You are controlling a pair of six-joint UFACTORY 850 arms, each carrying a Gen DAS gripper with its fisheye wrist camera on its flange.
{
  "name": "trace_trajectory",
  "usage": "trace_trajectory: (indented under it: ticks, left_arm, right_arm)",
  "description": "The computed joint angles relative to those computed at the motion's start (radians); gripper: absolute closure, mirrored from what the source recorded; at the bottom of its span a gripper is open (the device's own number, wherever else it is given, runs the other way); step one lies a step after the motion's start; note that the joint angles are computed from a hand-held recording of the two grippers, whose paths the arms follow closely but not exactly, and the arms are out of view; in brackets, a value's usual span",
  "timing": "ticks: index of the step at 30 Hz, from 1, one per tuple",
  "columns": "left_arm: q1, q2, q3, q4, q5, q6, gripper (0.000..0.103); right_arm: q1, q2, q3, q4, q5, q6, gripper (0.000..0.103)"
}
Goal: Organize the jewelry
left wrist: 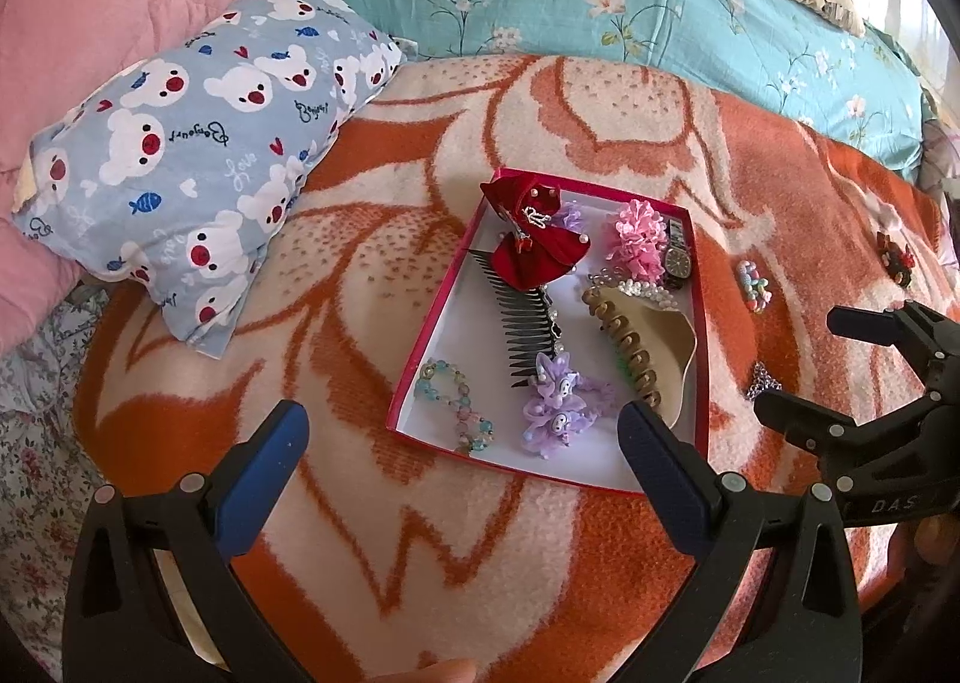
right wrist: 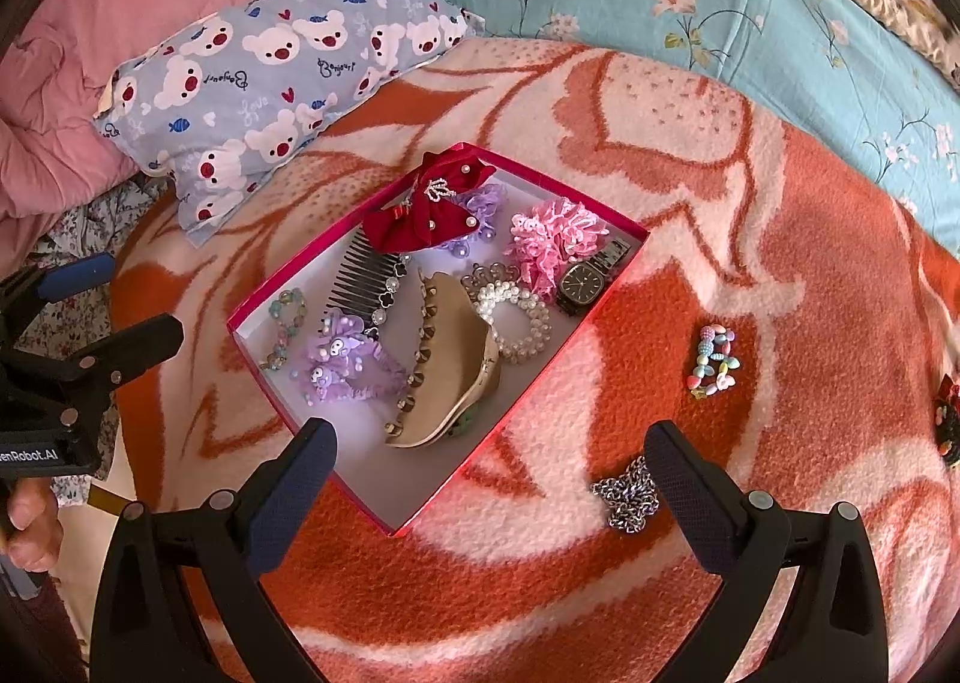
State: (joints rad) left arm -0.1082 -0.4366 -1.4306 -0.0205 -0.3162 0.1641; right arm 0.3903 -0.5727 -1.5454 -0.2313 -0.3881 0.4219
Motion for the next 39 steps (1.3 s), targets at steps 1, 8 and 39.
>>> trace_trajectory:
  ticks: [1,8,39]
  left_arm:
    - [0.000,0.000,0.000,-0.001,0.000,0.003,0.000]
    - [0.000,0.001,0.001,0.001,-0.001,-0.001,0.000]
    - [0.001,0.011,0.016,0.007,0.016,-0.005,0.000]
  right_arm:
    - [0.000,0.000,0.000,0.000,0.000,0.001,0.000]
    - [0.001,0.001,0.002,0.000,0.004,0.001,0.000]
    - [-0.001,0.008,0.009,-0.002,0.012,0.008,0.000]
